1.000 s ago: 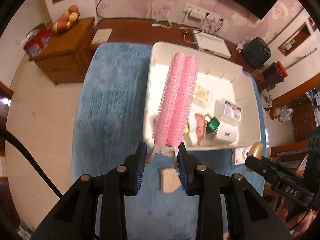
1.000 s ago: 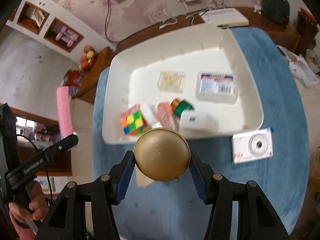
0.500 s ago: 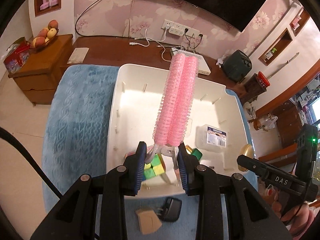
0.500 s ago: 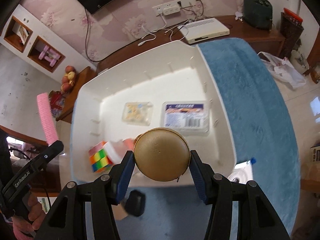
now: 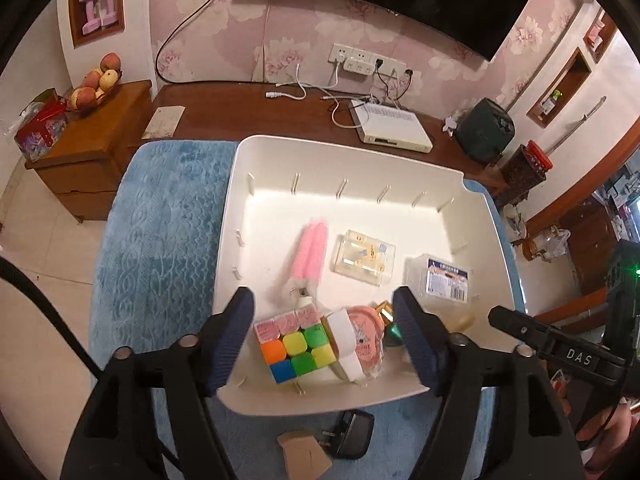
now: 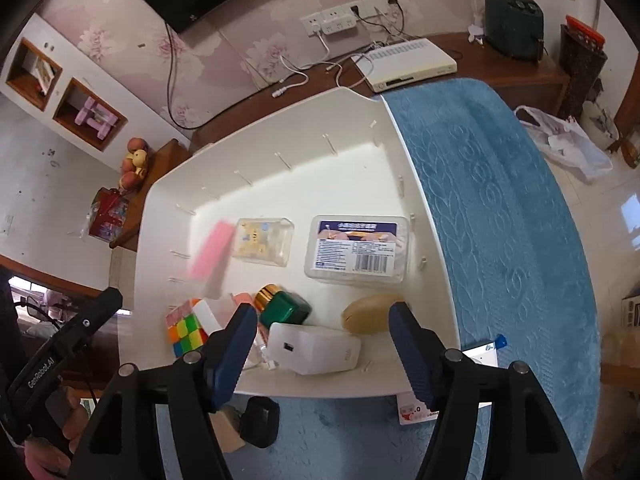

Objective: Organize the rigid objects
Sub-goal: 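Carry the curler and compact into the white bin and open both tools, then move both tools back toward the beige adapter and black charger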

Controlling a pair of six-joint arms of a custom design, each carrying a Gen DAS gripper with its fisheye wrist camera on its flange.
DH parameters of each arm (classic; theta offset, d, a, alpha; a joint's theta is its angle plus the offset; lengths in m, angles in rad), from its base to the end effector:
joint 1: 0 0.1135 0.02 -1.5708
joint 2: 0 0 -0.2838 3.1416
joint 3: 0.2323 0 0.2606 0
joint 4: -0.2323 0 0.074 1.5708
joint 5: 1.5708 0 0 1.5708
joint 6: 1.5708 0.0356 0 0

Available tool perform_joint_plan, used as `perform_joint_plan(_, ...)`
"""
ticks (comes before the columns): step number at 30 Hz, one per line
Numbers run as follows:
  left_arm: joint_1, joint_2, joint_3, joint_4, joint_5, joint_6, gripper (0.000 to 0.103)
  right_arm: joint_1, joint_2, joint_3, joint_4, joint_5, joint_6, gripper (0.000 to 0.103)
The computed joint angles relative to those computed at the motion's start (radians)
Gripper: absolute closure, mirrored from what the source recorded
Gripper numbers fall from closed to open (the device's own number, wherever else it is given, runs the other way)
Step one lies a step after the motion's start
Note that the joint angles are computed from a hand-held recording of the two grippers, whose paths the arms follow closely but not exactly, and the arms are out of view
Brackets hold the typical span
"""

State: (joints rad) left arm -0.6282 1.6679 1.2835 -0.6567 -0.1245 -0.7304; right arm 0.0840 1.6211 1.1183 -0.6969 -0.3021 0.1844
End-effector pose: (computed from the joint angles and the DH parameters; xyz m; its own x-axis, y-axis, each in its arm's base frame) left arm 0.2941 -0.2082 0.2621 -0.8753 -0.1824 -0.4479 -0.0692 0.9639 -0.2573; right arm 0.3225 0.0378 0.2267 -0.9473 0.0959 -0.3057 -0.0141 0.9407 0.3391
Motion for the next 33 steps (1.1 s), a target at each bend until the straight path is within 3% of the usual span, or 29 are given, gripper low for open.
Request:
perform_joint_plan(15,-0.111,-0.12,0.007,-0.249,-0.095,-0.137,0.023,0.034,-0.267,-0.091,-0.005,-0.052,-0.078,0.024)
perform_joint_plan(24,-0.198,-0.179,-0.029,-0.364,-0.142,-0.283,0.023,0.08,-0.408,-0.179,0.048,-0.139,-0.227,0.022)
perform_joint_plan(33,-0.222,-0.168,-0.086,-0.378,-0.1,-0.41,0.023,0.122,-0.524,-0.339,0.131,-0.173,-0.468,0.022)
